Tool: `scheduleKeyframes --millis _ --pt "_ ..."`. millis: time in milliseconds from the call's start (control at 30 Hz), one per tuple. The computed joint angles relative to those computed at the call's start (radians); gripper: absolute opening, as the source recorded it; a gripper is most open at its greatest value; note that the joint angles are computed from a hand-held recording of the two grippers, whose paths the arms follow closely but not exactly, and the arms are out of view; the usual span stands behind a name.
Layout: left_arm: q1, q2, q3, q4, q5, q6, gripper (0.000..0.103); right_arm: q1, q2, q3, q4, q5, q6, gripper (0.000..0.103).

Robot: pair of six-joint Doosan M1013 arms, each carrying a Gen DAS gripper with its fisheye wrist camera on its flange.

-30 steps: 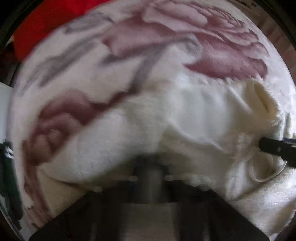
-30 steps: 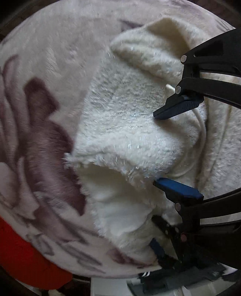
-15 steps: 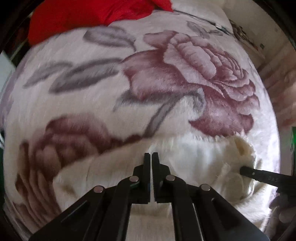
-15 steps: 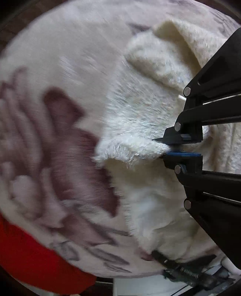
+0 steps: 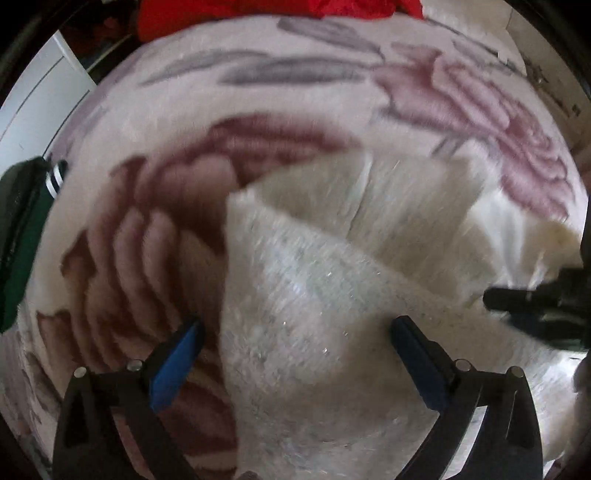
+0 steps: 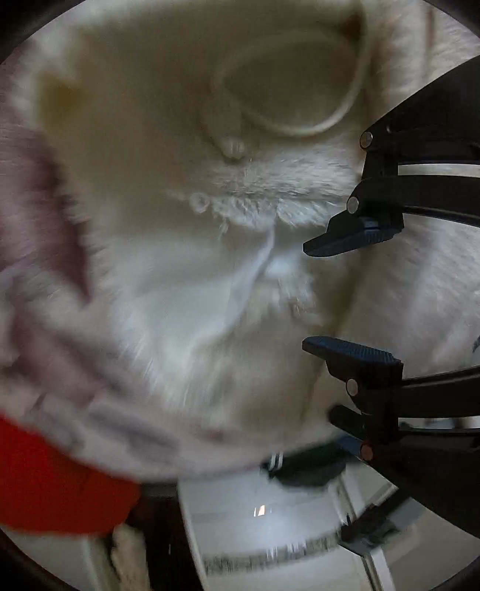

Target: Fold large clothes

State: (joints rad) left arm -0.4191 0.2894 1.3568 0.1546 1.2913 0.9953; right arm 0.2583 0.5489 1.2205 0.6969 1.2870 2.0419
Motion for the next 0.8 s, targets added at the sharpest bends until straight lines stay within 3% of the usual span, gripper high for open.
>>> scheduleKeyframes --millis 67,100,133,367,467,533,600,733,800 --pt "-0.001 0.000 0.010 0.000 -0.013 0.014 0.103 0.014 0.001 -0.003 -0.026 -0.027 -0.001 0.046" --pt "0.000 0.001 0.016 -0.003 -0.027 0.027 0.103 0.023 -0.004 -0.006 -0.055 -0.051 -0.003 0.039" --pt "0.002 0.002 0.018 -0.009 -0.037 0.038 0.103 0.031 -0.003 -0.018 -0.080 -0.050 -0.008 0.014" --pt "0.006 0.014 -0.031 -0.014 -0.036 0.086 0.103 0.070 -0.013 -0.089 -0.339 -0.073 0.058 0.012" --pt "0.006 0.018 -0.046 -0.014 -0.027 0.097 0.103 0.064 0.021 -0.134 -0.359 -0.046 0.099 0.012" --pt "0.005 0.018 -0.051 -0.004 -0.012 0.100 0.103 0.045 0.039 -0.154 -0.300 0.015 0.060 0.013" --pt "0.002 0.004 -0.046 0.000 -0.008 0.099 0.103 0.025 0.046 -0.146 -0.220 0.036 0.071 0.014" --pt "-0.011 -0.066 -0.003 0.004 -0.016 0.082 0.103 -0.017 -0.051 -0.039 -0.140 -0.032 0.075 0.058" --pt "-0.018 -0.104 0.019 -0.020 -0.021 0.077 0.103 -0.033 -0.142 0.044 -0.145 -0.068 0.077 0.061"
